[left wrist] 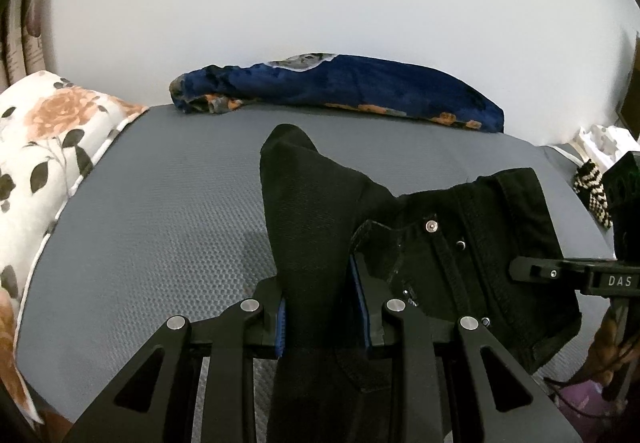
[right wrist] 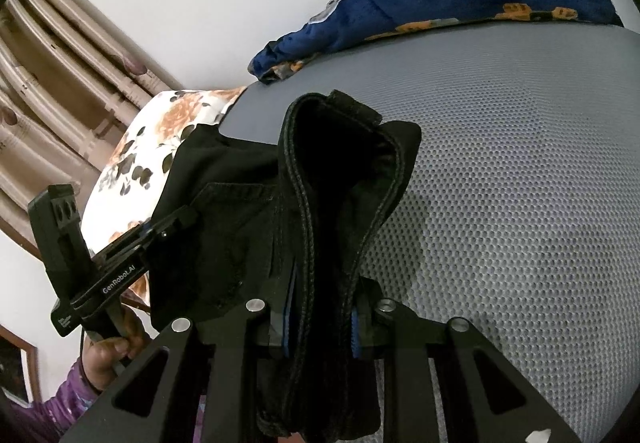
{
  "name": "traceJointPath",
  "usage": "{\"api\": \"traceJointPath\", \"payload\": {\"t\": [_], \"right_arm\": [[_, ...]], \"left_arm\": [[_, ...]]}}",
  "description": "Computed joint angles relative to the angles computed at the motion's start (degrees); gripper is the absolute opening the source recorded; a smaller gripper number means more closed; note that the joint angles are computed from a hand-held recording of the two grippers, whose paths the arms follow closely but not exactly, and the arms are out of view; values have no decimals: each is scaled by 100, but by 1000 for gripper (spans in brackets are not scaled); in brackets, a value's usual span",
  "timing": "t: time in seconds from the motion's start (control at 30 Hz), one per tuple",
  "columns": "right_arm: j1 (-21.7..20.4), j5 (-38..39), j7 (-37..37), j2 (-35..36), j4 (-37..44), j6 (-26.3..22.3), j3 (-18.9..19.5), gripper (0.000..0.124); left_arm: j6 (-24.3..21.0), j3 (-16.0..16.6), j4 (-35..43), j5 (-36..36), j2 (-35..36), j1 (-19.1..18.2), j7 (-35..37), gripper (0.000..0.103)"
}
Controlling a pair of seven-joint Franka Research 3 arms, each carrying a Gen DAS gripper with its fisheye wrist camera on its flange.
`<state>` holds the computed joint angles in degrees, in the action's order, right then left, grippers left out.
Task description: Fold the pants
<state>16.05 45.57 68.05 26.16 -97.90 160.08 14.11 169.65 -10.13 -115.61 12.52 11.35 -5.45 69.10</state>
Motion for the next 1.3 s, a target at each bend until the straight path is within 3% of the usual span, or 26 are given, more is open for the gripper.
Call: {"api": "traceJointPath", "payload": {"t": [0.5, 0.93, 1.3], "right_arm": [[96, -590, 443, 777, 1264, -340, -116, 20], [220, -1332, 1135, 1968, 3245, -914, -244, 19], [367, -1949, 1874, 3344, 5541, -1699, -406, 19]], "left_arm": [[-150, 149, 922, 201, 625, 91, 56, 27], [-429, 173, 2232, 207, 1503, 191, 275, 27], [-753, 187, 3538, 120, 2382, 180, 562, 27]]}}
